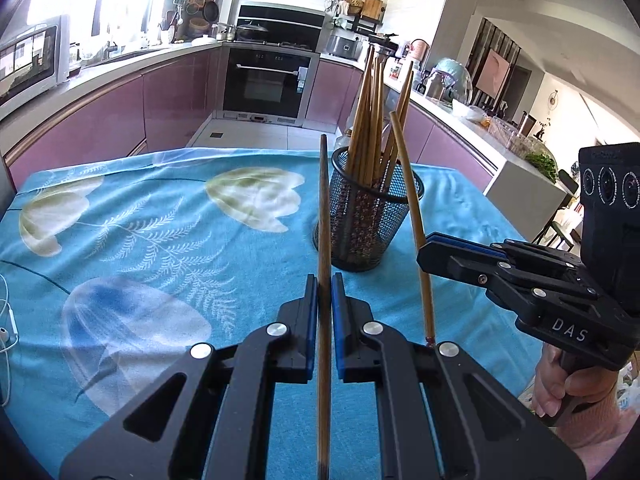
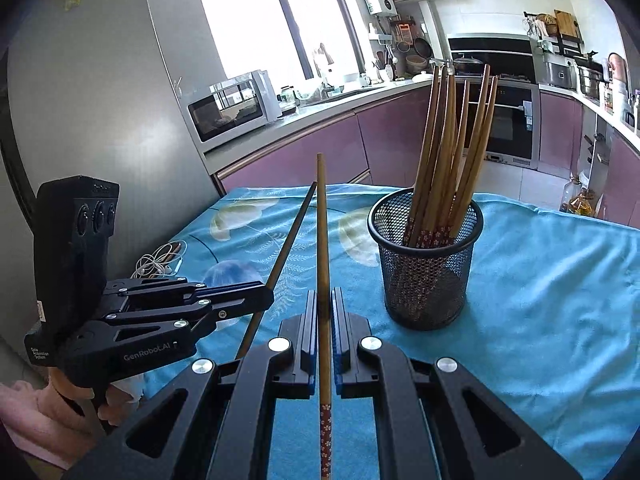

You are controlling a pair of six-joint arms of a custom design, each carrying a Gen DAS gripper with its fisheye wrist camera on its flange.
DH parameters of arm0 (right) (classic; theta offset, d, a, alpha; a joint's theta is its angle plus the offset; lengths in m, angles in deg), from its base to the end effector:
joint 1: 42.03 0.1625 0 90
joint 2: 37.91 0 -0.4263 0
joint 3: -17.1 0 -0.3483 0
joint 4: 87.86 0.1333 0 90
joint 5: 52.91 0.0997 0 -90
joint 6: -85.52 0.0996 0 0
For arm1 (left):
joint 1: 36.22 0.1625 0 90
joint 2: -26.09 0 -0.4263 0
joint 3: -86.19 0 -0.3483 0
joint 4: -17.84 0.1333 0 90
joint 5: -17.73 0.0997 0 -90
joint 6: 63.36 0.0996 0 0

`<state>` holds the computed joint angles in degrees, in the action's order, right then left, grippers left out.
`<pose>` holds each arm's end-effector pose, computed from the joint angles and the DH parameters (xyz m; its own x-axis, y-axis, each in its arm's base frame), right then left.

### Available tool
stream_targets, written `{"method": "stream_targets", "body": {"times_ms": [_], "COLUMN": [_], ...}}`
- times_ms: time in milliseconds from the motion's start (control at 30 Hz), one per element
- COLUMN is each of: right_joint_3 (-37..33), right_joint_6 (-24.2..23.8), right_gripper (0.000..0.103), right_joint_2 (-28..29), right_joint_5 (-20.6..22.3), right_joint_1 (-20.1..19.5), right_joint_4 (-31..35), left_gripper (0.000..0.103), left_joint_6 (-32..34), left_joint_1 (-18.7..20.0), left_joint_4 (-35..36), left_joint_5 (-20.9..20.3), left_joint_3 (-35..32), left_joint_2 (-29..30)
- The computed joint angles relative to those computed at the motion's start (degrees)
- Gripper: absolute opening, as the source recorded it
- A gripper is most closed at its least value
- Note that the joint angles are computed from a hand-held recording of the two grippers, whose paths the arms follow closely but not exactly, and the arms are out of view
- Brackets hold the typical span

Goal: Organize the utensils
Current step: 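Close the right tool on the red-tipped chopstick while the left tool grasps the other chopstick, then raise the right tool's chopstick upright toward the mesh cup while the left tool carries its chopstick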

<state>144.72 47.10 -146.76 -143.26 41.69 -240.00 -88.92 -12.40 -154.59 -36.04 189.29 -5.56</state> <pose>0.0955 -0.3454 0.4499 -0.8278 -0.3601 0.4302 -0.5551 0.6367 -0.5353 -0.4593 -0.4128 -0.0039 -0.7743 0.4536 -0.4412 0.6252 0.6564 -0.4222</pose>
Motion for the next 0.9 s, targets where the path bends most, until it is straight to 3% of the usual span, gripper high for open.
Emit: {"method": "stream_targets", "body": {"times_ms": [633, 900], "right_joint_3": [0.4, -0.6], "right_joint_6": [-1.1, 0.1], "right_gripper": [0.005, 0.005], "right_joint_2": [-1.6, 3.0], "right_joint_5": [3.3, -0.8], "right_joint_1": [-0.7, 1.3], "right_joint_4": [-0.1, -0.4], "left_gripper": [0.008, 0.008], "left_joint_6": [1.5, 0.4], "left_joint_1": [-0.9, -0.2], "left_joint_4": [-2.3, -1.3], "left_joint_5": [-1.1, -0.3], "left_joint_3": [0.8, 0.4], "left_joint_2": [-1.1, -0.6]}}
